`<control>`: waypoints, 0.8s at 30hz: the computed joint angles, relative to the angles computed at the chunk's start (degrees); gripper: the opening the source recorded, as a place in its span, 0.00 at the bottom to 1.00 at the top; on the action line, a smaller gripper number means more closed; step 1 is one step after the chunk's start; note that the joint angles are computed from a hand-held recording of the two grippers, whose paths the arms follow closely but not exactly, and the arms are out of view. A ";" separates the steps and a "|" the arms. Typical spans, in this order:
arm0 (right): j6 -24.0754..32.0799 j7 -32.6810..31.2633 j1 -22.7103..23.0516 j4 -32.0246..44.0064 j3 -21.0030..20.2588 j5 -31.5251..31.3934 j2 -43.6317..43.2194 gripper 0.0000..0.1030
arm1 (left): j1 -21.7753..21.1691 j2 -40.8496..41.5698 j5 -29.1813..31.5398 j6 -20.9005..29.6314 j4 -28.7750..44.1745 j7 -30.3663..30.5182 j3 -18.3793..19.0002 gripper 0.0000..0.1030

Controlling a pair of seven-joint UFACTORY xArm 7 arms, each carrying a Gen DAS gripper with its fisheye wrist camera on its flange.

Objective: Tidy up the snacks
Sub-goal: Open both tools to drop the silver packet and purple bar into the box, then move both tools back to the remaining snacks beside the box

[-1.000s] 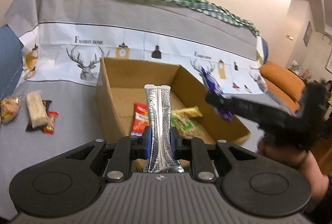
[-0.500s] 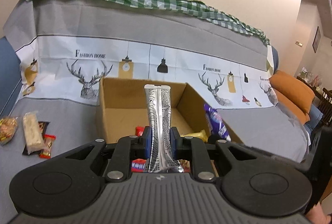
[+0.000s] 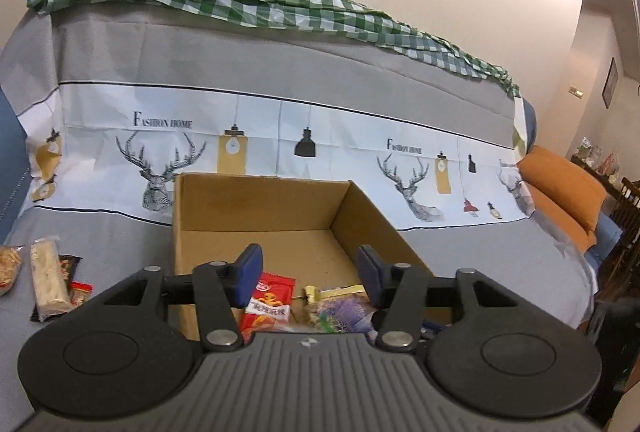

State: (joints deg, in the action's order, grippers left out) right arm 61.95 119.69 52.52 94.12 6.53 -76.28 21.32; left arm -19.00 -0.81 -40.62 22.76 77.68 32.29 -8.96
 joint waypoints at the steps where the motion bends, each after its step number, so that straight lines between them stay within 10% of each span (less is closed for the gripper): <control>1: 0.82 0.02 0.24 0.24 -0.03 0.04 0.14 0.41 | 0.02 -0.60 0.38 -1.01 -1.14 0.07 -0.01 0.56; 6: 1.83 -0.04 0.71 0.33 0.01 -1.00 0.33 0.48 | -1.63 -5.62 -8.64 -7.08 -9.53 9.97 2.07 0.53; 12: 1.97 -1.04 0.92 0.60 -0.09 -0.90 0.52 0.53 | -1.05 -9.97 -11.40 -3.80 -16.12 15.45 7.37 0.25; 24: 4.07 -5.16 2.07 3.97 -0.75 0.51 2.86 0.54 | 5.42 -5.33 -17.09 -6.15 -12.19 33.96 12.64 0.21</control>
